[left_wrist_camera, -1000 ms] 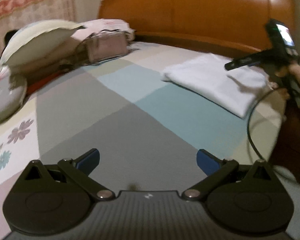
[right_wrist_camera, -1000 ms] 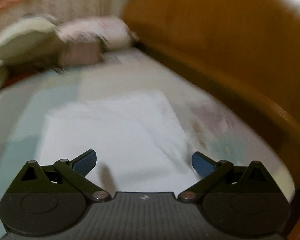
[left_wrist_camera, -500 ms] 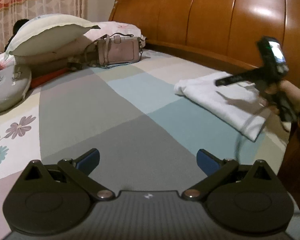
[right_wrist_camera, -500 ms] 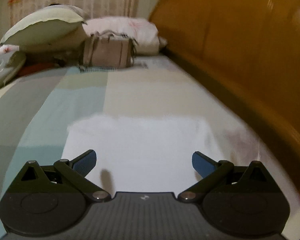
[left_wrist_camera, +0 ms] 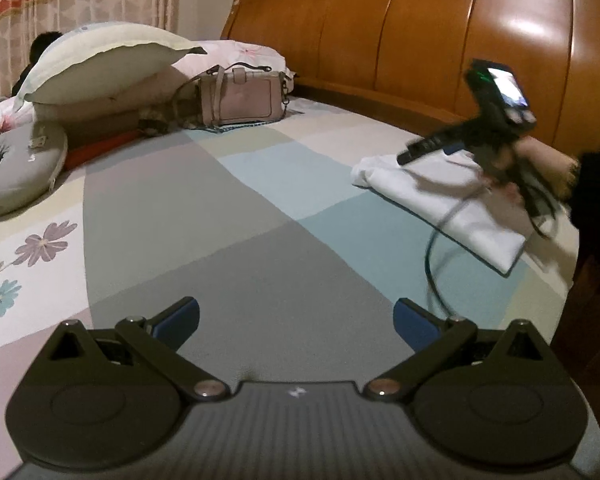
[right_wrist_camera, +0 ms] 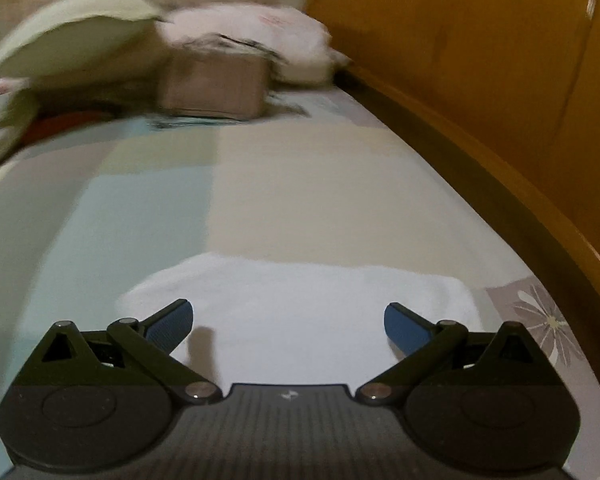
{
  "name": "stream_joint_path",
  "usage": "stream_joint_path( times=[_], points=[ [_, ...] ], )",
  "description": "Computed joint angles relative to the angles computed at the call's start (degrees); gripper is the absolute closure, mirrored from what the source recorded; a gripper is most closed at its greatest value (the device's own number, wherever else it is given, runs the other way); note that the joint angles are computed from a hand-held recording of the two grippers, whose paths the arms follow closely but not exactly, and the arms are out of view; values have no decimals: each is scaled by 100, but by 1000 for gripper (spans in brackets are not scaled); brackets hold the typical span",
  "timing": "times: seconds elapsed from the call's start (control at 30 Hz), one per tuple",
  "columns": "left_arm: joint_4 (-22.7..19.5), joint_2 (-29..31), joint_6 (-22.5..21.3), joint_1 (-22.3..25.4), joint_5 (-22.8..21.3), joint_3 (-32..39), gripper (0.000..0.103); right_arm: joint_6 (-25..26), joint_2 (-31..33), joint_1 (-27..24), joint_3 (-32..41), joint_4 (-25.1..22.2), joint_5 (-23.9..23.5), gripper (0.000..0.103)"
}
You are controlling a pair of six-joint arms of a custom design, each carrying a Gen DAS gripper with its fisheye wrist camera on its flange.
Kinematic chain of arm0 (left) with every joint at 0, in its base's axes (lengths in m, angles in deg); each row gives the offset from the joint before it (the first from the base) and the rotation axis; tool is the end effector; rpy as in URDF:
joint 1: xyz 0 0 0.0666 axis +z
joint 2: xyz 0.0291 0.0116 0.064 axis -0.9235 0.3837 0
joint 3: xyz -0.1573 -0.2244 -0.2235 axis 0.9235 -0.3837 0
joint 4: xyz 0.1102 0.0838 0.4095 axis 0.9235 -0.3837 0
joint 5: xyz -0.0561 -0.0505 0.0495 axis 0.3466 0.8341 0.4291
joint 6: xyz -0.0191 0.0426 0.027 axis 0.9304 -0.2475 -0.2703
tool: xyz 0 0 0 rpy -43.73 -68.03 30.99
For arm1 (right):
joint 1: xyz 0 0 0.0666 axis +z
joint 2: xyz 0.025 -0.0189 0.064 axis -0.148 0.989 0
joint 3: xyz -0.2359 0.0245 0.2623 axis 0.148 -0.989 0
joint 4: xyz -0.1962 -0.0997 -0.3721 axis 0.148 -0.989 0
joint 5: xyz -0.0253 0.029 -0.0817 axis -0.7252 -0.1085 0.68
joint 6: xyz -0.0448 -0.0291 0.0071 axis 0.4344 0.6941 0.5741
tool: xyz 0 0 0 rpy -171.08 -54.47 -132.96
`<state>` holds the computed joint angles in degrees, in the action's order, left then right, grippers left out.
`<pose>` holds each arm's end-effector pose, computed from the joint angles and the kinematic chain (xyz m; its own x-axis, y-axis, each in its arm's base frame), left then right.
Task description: Fold clothes
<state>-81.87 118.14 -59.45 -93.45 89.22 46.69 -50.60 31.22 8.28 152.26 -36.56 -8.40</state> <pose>0.4110 -0.2124 0.4222 -0.4169 0.4159 -0.8082 0.7207 0.6931 -0.0150 0.4432 0.1147 0.4085 -0.6313 0.1636 -0.7581 0.3435 0.9354 -0.0842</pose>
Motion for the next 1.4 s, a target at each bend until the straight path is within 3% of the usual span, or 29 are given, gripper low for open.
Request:
stream_joint_path(
  times=[0.07,0.27,0.4,0.47,0.6,0.7,0.87,0.97,1.07,1.17,1.3,1.4],
  points=[
    [-41,-32,58,12,20,7,1,-161,-90,231,-152,-346,71,0],
    [-151,-212,157,-7,33,-16,1,-861,-1002,717,-806,-507,316,0],
    [-193,-356,208,-77,-71,-52,1,-1032,-1201,1077,-915,-1060,332,0],
    [-201,-426,219,-111,-89,-78,1,-1170,-1367,1384,-1021,-1080,574,0],
    [-213,-558,188,-205,-135,-133,1,-1372,-1726,1546,-1416,-778,-158,0],
    [-196,-669,104,-260,-133,-200,1,-1396,-1898,1765,-1527,-877,157,0],
    [-274,-704,36,-320,67,-233,1,-1512,-2372,1313,-1747,-423,590,0],
    [-380,-668,-61,-378,95,-195,1,-1664,-2420,828,-1891,-328,485,0],
    [-453,-651,-216,-441,-34,-189,1,-2238,-2291,537,-1805,-1009,432,1],
    [-531,-620,-388,-500,-222,-180,1,-2610,-2294,836,-1643,-1373,693,0],
    [-603,-571,-383,-550,-349,-173,1,-2349,-2352,1352,-1672,-865,801,0],
    [-647,-564,-395,-563,-387,-182,1,-2027,-2070,1427,-1590,-543,475,0]
  ],
)
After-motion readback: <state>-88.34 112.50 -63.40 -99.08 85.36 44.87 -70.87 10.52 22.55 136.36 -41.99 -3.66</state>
